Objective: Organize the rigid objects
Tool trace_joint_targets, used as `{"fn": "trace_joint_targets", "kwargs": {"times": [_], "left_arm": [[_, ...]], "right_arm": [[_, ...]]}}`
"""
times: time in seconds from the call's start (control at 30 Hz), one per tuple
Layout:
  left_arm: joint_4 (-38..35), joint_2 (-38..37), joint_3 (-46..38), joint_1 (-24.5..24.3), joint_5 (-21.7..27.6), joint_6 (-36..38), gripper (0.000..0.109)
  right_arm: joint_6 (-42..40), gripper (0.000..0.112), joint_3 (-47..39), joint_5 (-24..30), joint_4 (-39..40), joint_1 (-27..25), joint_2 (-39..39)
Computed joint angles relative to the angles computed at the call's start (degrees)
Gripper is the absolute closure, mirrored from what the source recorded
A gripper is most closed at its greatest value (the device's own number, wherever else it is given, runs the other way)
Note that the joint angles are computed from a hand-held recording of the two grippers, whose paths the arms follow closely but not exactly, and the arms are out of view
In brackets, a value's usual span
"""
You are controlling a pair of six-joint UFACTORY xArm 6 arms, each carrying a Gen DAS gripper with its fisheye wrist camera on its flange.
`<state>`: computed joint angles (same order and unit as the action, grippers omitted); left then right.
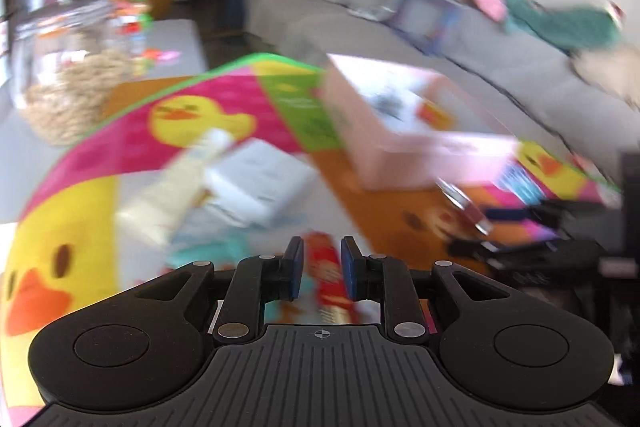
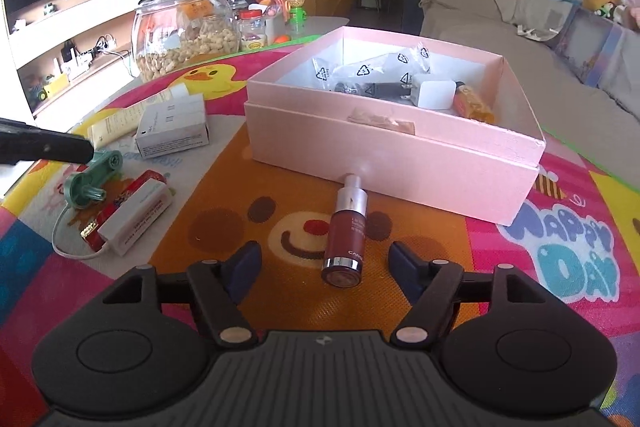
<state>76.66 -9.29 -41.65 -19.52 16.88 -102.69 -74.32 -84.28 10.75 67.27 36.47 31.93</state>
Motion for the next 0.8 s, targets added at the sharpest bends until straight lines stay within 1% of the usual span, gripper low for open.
{"fn": "trace_joint_targets", "kwargs": {"times": [0.07,0.1,0.17,0.2,0.3,0.4,0.43,0.47,0.5,0.57,0.6,0.63,0.73,0.77,0.8], "left_arm": [[-4.86,2.76,-1.98,-1.38,0.71,5.87,0.085],[-6.46,4.3,-3.18,-2.14,1.81,6.83,0.085],[-7.78,6.74,-4.93,-2.46,2.46,6.59,0.086],[-5.74,7.57,-5.44,-2.32,1.73,3.7,0.086],[-4.28,9.25,-6.37,-1.88,-2.34,2.76,0.085],[-2.39,9.76,-5.86,-0.05,-10.72,4.83,0.085],[0.3,9.59,-5.77,0.61,-12.98,2.66,0.085],[5.09,9.01,-5.83,1.03,-13.95,-1.92,0.085],[9.7,8.1,-5.77,1.19,-13.82,-6.67,0.085],[14.71,5.41,-4.58,1.13,-10.82,-13.11,0.085],[14.66,3.81,-3.5,0.89,-8.0,-14.49,0.085],[12.98,2.35,-2.31,0.71,-4.89,-14.29,0.085],[3.0,-0.75,0.11,-0.45,7.84,-10.33,0.085],[1.18,-1.44,0.8,-0.23,10.42,-10.36,0.085],[0.24,-2.0,1.56,0.62,11.1,-11.01,0.085]], "right_arm": [[0.05,0.041,-0.01,-0.21,-0.06,0.09,0.04],[0.16,0.041,-0.02,-0.06,-0.04,0.0,0.02],[0.26,0.041,0.07,-0.27,0.2,-0.01,-0.03],[0.26,0.041,0.06,-0.3,0.35,-0.01,-0.03],[0.13,0.041,0.03,-0.04,1.0,-0.19,-0.07],[0.07,0.041,-0.01,0.14,1.24,-0.26,-0.08],[0.03,0.04,0.06,0.15,1.28,-0.26,-0.12],[-0.01,0.04,0.07,0.13,1.27,-0.28,-0.13],[-0.01,0.04,0.07,0.13,1.27,-0.28,-0.13],[0.02,0.04,0.11,-0.03,1.04,-0.25,-0.12],[0.03,0.04,0.11,-0.09,0.99,-0.22,-0.1],[0.08,0.04,0.13,-0.1,0.91,-0.2,-0.1],[0.14,0.039,0.18,-0.2,0.79,-0.13,-0.12],[0.14,0.039,0.18,-0.2,0.79,-0.13,-0.12],[0.18,0.039,0.2,-0.16,0.82,-0.13,-0.14]]}}
